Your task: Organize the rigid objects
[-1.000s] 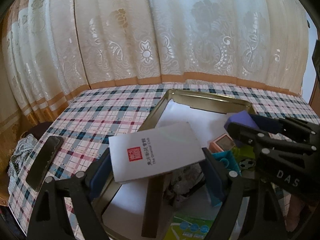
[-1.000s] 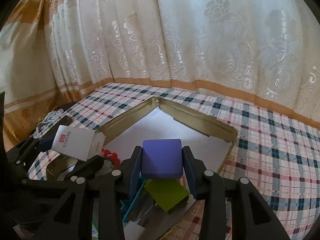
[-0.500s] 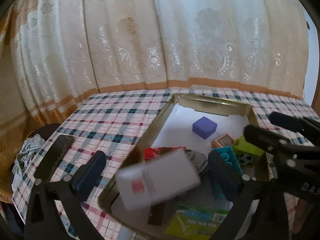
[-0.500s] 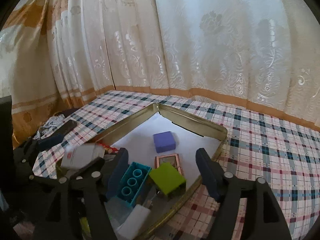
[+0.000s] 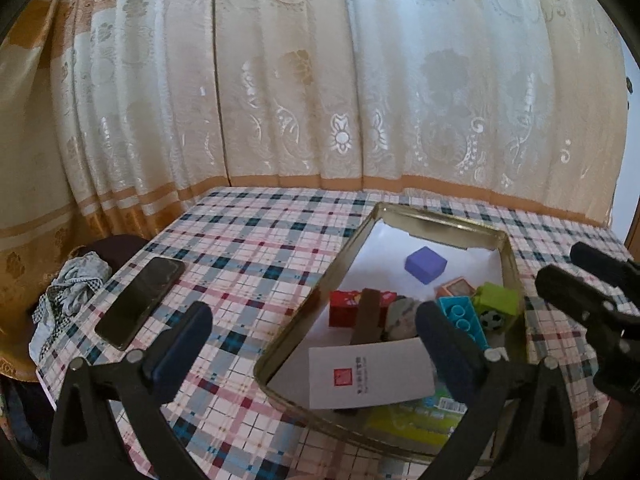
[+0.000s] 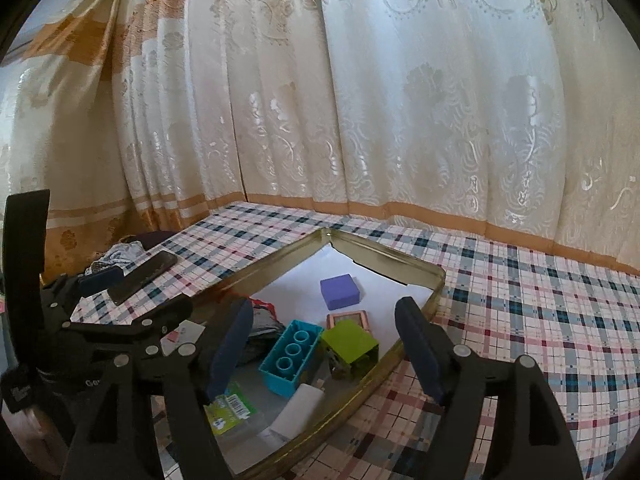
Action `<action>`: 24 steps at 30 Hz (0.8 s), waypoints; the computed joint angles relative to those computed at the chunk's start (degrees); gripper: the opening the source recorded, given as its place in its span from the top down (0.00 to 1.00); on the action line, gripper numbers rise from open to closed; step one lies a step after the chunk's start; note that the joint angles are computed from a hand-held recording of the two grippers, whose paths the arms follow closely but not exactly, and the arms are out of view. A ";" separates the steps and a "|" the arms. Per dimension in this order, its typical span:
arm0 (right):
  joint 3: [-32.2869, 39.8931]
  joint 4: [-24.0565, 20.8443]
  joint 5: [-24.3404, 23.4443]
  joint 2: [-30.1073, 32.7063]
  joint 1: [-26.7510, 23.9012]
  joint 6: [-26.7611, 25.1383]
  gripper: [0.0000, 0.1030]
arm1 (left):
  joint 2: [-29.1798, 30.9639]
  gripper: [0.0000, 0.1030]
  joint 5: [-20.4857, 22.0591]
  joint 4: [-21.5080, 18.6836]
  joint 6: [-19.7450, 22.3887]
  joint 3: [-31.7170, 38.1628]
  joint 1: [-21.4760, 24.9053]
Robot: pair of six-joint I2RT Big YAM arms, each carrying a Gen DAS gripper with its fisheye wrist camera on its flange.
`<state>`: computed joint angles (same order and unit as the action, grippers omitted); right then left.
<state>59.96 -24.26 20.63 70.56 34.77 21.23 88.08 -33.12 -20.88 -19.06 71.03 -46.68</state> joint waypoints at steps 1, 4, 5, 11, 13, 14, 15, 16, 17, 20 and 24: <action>0.04 0.01 0.20 -0.16 0.21 -0.17 0.27 | -0.28 0.00 0.08 0.07 -0.03 -0.16 -0.01; 0.21 0.12 0.97 -0.63 1.00 -0.80 0.27 | -1.33 0.00 -0.72 0.94 0.48 -0.83 -0.28; 0.31 0.12 1.16 -0.68 1.16 -1.03 0.26 | -1.58 0.00 -0.71 1.08 0.59 -0.95 -0.31; 0.89 0.29 2.17 -0.58 2.25 -2.22 0.26 | -2.37 0.00 -0.79 0.99 -1.04 -1.58 0.16; 0.96 0.33 2.20 -0.32 2.36 -2.33 0.26 | -2.84 0.00 0.64 2.52 -0.89 -2.58 0.55; 0.95 0.28 2.14 -0.23 2.40 -2.29 0.26 | -3.18 0.00 1.94 3.52 -0.73 -3.24 0.75; 0.97 0.23 2.09 -0.16 2.40 -2.25 0.26 | -3.30 0.00 2.55 4.12 -0.21 -3.58 0.78; 0.94 0.27 2.10 -0.04 2.42 -2.16 0.26 | -3.19 0.00 2.19 4.07 0.27 -3.54 0.60; 0.92 0.20 2.08 -0.04 2.42 -2.08 0.26 | -3.05 0.00 1.86 4.02 0.76 -3.47 0.39; 0.91 0.06 1.84 0.14 2.45 -1.79 0.26 | -2.88 0.00 1.25 4.06 0.98 -3.44 -0.05; 0.95 -0.02 1.89 0.21 2.61 -1.79 0.26 | -2.86 0.00 0.58 3.96 0.76 -3.44 -0.24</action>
